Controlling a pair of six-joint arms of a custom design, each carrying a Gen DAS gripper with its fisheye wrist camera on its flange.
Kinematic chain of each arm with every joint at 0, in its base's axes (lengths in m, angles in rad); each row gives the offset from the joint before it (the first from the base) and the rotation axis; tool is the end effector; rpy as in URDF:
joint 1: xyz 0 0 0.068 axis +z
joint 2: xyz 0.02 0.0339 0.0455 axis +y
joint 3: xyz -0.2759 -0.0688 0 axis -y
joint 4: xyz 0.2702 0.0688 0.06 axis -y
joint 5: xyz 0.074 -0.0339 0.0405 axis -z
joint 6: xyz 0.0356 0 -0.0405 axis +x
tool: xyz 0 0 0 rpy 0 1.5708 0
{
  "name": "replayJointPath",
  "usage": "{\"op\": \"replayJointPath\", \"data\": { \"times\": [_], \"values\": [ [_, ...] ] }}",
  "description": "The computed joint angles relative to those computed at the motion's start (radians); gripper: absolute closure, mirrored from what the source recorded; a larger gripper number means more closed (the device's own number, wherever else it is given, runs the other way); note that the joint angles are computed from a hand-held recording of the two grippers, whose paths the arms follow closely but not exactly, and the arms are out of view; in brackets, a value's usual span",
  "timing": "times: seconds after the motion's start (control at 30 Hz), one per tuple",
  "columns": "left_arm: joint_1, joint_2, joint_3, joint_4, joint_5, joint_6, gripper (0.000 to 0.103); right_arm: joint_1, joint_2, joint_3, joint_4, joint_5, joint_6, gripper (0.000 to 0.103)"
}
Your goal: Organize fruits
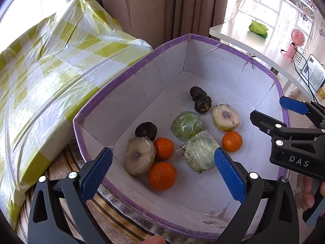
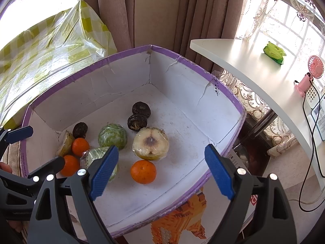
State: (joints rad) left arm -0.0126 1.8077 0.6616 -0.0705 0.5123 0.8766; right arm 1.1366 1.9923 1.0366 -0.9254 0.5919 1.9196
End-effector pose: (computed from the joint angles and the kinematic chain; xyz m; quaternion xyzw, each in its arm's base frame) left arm 0.2869 -0.0211 0.0617 0.4499 0.8405 -0.1551 0.2592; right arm 0.1468 0.2694 0.0806 0.3189 0.8907 -0.1600 0.2816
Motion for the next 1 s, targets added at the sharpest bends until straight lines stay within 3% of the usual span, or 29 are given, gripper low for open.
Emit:
{"op": "replayJointPath", "data": {
  "times": [0.8, 1.0],
  "values": [
    [-0.020, 0.008, 0.014, -0.032, -0.005, 0.033, 0.004, -0.003, -0.001, 0.017, -0.015, 0.010, -0.008, 0.016],
    [0.129, -0.065, 0.041, -0.156, 0.107, 0.100, 0.004, 0.003, -0.013, 0.095, -0.056, 0.082, -0.038, 0.013]
  ]
}}
